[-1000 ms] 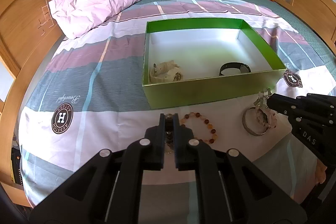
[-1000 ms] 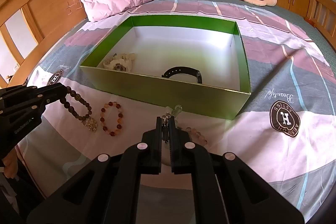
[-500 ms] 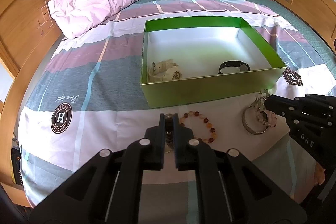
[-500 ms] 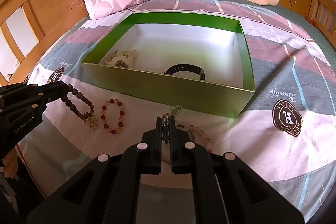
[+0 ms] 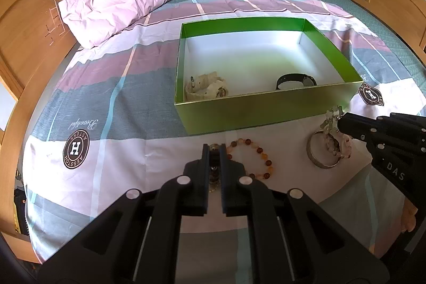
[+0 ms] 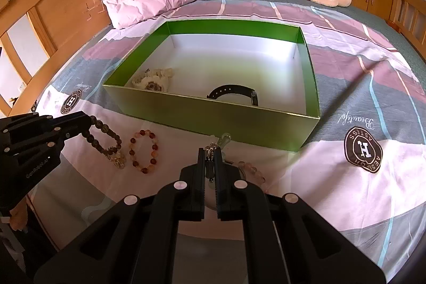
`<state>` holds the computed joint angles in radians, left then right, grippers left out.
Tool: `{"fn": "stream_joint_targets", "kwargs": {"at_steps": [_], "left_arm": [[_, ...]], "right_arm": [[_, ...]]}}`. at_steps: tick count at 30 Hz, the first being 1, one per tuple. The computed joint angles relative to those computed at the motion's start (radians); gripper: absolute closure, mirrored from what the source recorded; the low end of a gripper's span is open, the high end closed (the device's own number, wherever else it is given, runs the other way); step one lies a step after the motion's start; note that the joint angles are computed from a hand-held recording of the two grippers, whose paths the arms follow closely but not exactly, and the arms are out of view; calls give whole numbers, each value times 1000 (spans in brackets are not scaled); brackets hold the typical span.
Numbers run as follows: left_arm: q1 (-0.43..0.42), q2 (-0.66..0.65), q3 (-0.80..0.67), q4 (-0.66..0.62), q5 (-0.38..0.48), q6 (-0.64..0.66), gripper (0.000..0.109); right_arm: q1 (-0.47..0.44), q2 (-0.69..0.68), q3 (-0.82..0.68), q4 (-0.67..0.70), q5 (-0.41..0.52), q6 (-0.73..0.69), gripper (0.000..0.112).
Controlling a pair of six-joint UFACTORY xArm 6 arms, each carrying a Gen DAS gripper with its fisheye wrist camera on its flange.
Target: Organize jewelry
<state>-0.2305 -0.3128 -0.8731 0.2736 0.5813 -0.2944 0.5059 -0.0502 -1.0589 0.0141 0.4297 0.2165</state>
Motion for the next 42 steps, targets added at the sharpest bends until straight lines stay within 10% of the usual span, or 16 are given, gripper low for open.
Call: {"fn": "stream_joint_targets", "kwargs": {"at_steps": [21, 25, 34, 37, 42], "left_arm": [[71, 303, -405, 142, -15, -208, 102], [55, 340, -411, 268, 22, -245, 101], [83, 175, -308, -232, 112, 176, 78], [83, 88, -204, -258, 105, 232, 78], [85, 98, -134, -261, 139, 183, 78]], "right_arm": [[-65, 221, -264, -104, -28, 119, 106], [-72, 219, -258, -73, -15, 117, 80], [-75, -26, -70, 23, 71, -66, 58], [-92, -45, -24, 36, 139, -41, 79], [-83, 42, -66, 27, 256, -1, 82]]}}
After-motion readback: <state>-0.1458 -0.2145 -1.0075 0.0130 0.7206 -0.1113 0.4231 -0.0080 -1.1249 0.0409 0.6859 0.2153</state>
